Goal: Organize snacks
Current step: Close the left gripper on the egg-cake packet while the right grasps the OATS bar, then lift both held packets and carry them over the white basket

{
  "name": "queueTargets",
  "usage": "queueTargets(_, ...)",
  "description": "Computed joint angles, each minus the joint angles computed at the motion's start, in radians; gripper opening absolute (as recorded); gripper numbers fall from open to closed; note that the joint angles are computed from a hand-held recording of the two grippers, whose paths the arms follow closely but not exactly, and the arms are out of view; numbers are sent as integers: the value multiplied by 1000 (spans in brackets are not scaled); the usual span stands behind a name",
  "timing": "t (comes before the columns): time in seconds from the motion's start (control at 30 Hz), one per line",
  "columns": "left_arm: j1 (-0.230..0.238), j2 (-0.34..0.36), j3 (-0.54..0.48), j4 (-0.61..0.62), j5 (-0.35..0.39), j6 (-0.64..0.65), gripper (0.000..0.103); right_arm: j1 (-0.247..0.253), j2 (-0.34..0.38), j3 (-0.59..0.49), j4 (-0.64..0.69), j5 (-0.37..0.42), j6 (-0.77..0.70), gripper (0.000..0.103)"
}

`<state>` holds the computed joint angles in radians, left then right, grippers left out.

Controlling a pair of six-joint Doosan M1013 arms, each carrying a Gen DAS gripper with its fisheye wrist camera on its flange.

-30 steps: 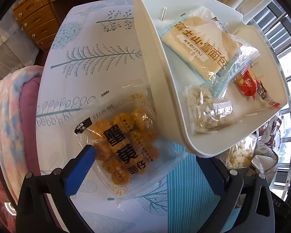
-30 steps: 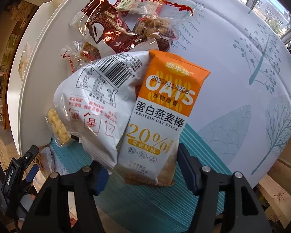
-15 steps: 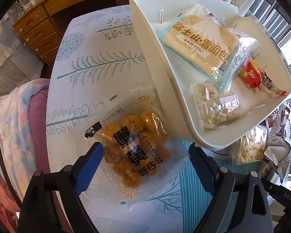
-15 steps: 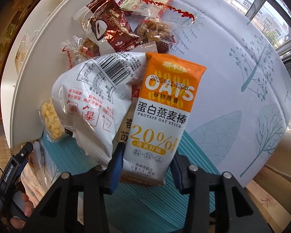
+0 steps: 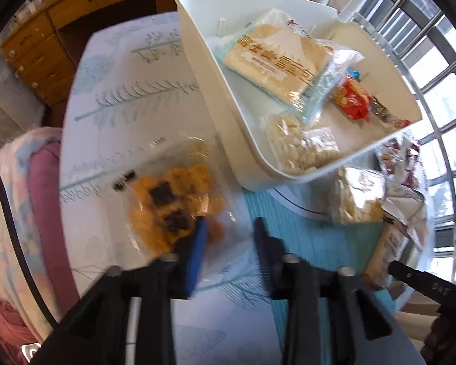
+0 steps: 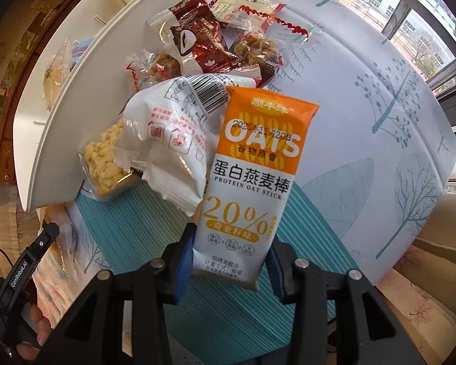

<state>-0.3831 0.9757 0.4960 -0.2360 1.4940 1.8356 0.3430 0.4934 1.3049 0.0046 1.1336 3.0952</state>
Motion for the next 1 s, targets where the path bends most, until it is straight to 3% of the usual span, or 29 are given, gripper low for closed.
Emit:
queueTargets(0.07, 5, 4, -1, 2, 31, -16, 12, 9, -2, -3, -7, -1, 12, 42)
queueTargets(0.4, 41, -46, 92, -23, 27, 15, 12, 68, -8, -13, -90, -12, 110, 42)
queueTargets(0.6, 68, -54, 99, -58, 27, 28, 28, 113, -11, -21, -140, -16, 163, 42)
queueTargets(0.7, 75, -49, 85, -57, 35, 25, 50, 128, -5, -31, -151, -18, 172, 42)
queueTargets(0.77, 79, -35, 56, -56, 57, 13, 71, 131, -3, -33, -164, -25, 174, 42)
queueTargets(0.87, 80, -6, 3, -51, 87, 11, 80, 135, 1, -35, -201, -25, 164, 42)
queueTargets(1.0, 73, 58, -109, -24, 154, 13, 81, 149, -2, -43, -246, -7, 160, 42)
